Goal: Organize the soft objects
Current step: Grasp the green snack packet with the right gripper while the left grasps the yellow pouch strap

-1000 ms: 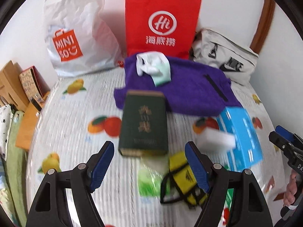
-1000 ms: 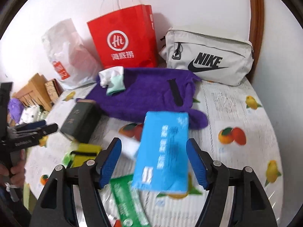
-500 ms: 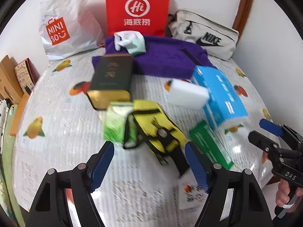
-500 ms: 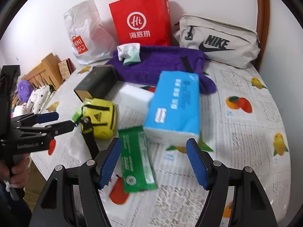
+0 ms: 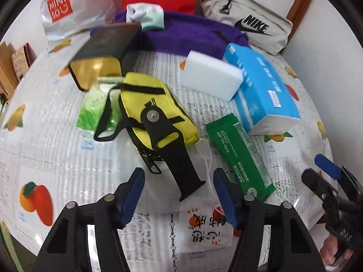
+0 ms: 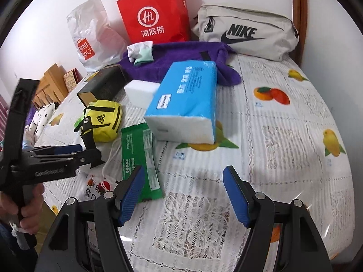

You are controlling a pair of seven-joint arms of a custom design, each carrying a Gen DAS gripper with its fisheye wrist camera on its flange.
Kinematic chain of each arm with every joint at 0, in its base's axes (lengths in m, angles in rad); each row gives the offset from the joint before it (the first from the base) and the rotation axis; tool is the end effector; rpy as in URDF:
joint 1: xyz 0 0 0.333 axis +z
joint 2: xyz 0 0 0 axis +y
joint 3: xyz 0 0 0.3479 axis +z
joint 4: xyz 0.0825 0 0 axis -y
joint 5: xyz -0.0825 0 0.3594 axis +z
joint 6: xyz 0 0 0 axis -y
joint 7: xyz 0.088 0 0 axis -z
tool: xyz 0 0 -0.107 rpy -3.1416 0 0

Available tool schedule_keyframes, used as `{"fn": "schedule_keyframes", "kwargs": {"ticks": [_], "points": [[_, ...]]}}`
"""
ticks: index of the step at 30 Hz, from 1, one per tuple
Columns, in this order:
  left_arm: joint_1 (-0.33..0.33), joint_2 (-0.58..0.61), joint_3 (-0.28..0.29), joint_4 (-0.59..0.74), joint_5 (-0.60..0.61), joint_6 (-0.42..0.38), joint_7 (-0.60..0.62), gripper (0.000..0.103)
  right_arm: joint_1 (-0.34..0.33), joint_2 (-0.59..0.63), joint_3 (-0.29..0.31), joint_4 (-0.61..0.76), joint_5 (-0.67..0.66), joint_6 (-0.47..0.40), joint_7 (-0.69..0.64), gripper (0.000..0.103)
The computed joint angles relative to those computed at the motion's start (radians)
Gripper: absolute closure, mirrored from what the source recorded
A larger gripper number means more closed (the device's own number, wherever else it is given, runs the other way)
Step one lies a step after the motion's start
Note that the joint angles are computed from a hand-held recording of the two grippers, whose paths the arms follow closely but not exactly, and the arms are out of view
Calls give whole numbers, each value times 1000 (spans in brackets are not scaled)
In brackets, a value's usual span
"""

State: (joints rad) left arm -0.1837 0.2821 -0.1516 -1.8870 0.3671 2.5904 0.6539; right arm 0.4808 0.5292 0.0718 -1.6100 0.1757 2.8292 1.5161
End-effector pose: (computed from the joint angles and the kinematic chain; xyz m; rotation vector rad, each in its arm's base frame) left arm 0.6074 -0.2096 0.4494 -2.2823 1.6404 -0.5492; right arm 0.6313 0.3659 0.4410 -2.0775 1.3232 -0.2955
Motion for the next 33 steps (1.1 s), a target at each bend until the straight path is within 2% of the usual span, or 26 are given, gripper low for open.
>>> {"fn": "schedule_keyframes", "kwargs": {"ticks": [3,5,8,9,10,13,17,29,33], "points": [[-1,18,1,19,-4,-19,3,53,-8,5,12,-2,13,0,-12,33],[3,17,1,17,-13,-10,-1,56,-8,9,16,0,14,-5,-22,33],[17,16,-7,13,-42,1,22,73,-2,17,16,6,15,-5,-27,33],[26,14,-15,7,-61,8,44,82,-2,18,18,6,18,-6,-28,33],[36,9,-24,-2,-85,17,70,84,-5,18,23,6,24,-6,-32,33],[36,-20,-19,-40,-91,40,86,84,-1,16,23,-1,25,-1,-40,33],[33,-40,-17,-57,-87,33,105,84,4,15,22,-7,26,0,-39,33],[20,10,-9,6,-72,-22,115,82,10,30,10,16,21,-26,-22,33],[35,-18,-15,-25,-89,14,143,83,14,36,12,24,13,-25,-27,33]]}}
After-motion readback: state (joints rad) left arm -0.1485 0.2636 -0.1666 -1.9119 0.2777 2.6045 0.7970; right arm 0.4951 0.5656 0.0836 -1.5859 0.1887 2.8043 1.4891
